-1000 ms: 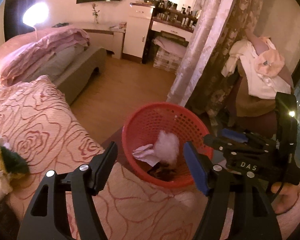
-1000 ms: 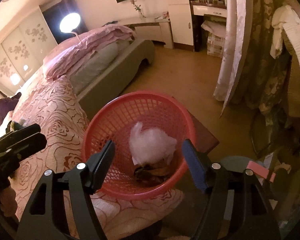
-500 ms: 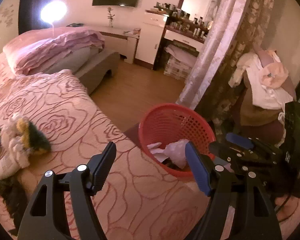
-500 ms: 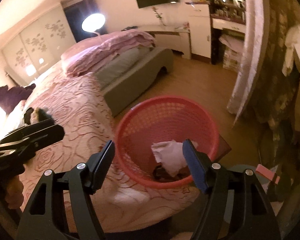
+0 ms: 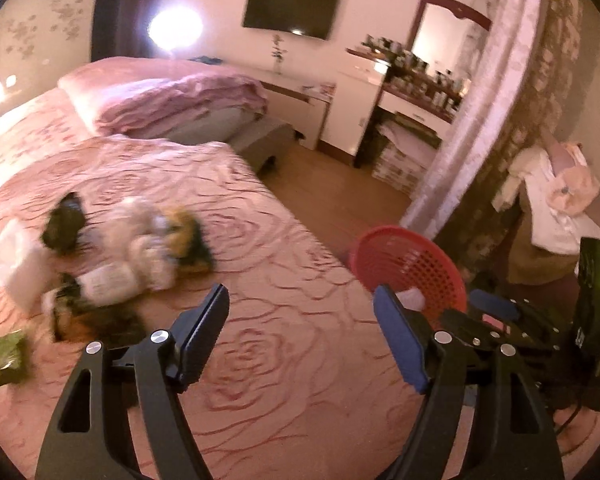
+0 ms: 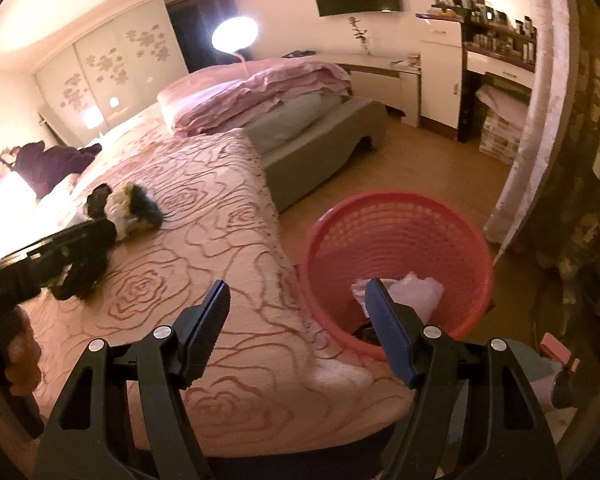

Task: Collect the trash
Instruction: 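Move the left tool back over the bed toward the green wrapper, then grasp the green wrapper with the left tool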

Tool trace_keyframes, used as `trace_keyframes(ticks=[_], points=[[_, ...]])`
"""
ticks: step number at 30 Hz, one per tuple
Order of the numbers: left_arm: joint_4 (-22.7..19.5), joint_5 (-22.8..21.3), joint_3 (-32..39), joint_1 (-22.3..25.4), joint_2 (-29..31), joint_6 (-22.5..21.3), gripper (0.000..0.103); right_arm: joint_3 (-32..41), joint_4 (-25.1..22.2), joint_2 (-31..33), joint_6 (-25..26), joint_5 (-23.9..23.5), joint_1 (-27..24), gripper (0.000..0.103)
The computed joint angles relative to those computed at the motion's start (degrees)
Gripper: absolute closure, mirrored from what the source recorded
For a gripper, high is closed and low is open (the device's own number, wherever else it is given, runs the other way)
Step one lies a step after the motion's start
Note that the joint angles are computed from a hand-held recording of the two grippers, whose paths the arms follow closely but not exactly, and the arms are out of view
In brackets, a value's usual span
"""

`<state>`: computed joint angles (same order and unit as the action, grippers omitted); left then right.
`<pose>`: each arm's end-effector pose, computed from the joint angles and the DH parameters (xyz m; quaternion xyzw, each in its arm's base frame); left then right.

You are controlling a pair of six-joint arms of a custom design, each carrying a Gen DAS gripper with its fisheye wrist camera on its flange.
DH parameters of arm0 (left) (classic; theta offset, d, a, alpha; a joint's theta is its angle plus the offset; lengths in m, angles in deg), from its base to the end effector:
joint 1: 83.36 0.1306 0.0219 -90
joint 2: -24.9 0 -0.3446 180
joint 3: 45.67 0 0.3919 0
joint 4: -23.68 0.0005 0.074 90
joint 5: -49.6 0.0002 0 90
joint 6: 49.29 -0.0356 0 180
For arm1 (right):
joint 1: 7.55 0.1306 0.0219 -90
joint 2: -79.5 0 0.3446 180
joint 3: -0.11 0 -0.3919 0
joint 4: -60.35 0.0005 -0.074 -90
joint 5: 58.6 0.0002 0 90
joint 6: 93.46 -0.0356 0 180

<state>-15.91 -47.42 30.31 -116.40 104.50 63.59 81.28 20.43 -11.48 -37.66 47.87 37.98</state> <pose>0.3629 -0.2314 0.3698 0.0569 0.9146 -0.1362 0.3764 0.3416 0.3328 0.3414 -0.0398 0.9238 0.1260 0.3593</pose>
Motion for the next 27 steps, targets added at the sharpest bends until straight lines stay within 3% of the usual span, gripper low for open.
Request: trace_keyframes(ticks=[14, 20, 27], points=[[-5.38, -7.06, -10.37, 11.11, -16.97, 3.56, 0.028, 2.99, 0.75, 2.39, 2.93, -1.17, 3.26, 0.035], [-8.18, -5.06, -14.68, 17.77, -21.62, 2.70, 0.026, 5.50, 1.09, 4.52, 4.82, -2.27, 4.84, 0.035], [-7.59, -0.29, -16.64, 22.24, -19.91, 2.75, 0.026, 8.31, -0.16, 6.82, 6.06, -3.23, 5.98, 0.035]])
